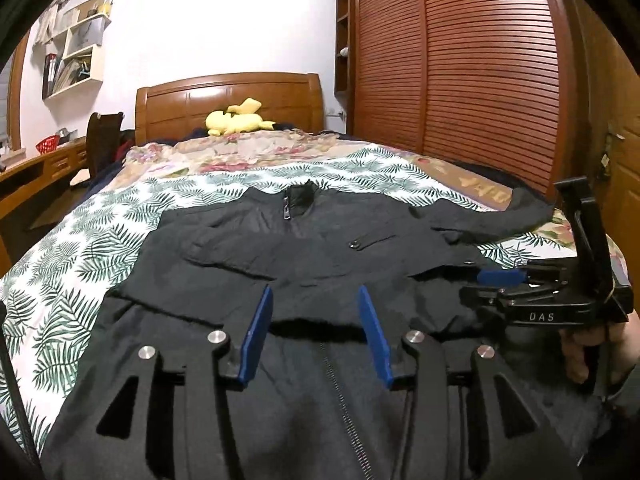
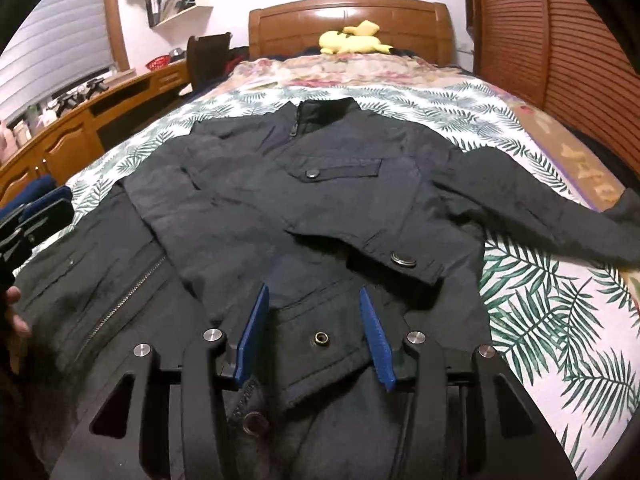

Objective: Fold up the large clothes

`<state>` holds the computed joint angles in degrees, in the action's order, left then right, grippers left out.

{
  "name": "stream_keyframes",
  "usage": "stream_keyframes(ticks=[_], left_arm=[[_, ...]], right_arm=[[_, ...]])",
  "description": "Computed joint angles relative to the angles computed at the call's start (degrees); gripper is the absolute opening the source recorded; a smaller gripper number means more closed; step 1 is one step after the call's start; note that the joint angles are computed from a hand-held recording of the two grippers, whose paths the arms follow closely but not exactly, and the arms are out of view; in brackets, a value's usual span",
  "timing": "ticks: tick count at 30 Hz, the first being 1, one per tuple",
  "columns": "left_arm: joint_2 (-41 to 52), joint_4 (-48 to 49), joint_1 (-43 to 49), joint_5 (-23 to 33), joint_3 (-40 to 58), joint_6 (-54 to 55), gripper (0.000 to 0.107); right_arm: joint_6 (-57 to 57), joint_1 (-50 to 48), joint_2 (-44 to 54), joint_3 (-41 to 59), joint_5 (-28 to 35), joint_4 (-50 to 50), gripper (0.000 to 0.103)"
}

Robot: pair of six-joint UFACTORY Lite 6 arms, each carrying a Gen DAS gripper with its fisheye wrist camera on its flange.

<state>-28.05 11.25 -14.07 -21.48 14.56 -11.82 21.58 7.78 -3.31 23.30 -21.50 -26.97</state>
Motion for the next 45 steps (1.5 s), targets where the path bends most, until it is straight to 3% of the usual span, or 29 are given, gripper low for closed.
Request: stream_keyframes(ticks=[2,6,18,23,28,31,34,38,45], left_arm=[[1.0,-0.4,-0.5,-0.4,0.6,0.1,0.046],[4.1,-10.8,-3.8,-1.5,2.2,8.5,0.046],[10.2,-13.7,-6.3,-4.3,3.4,10.5,0.046],[10.2,-9.6,-5.2,-4.3,3.3,6.9,0.046],[10.2,-4.3,-3.6,-4.3,3.4,2.1,0.046],[10.5,-6.1,-4.3,-3.9,3.6,3.4,0.046],[10.9,-6.4,-4.9,-3.5,4.0,4.1,0.046],[11.5,-7.9,-6.0,-2.9,4.7,6.1,0.046],[11.5,-8.3,-7.1,-2.4,5.1,7.3,0.046]], right_arm=[[1.2,-0.5,0.0,-0.1,-0.2,-1.7,0.048],[3.1,-1.4,0.1,-0.3,-0.6,-4.0,0.048],[10.4,-8.1,-11.1,-6.5,-1.6,-15.2,0.048],[16.9,-16.6,-18.7,-9.8,-3.7,-25.2,0.068],[21.6,-25.4,-23.5,-11.3,-4.8,-33.5,0.070],[26.0,-34.0,-25.4,-10.9,-6.6,-41.4,0.070],[32.1,-43.0,-22.6,-5.7,-10.8,-53.0,0.071],[31.4,-48.8,-16.6,3.7,-10.3,-57.1,0.073],[38.4,-51.4,4.9,26.9,-4.6,-61.0,0.075]])
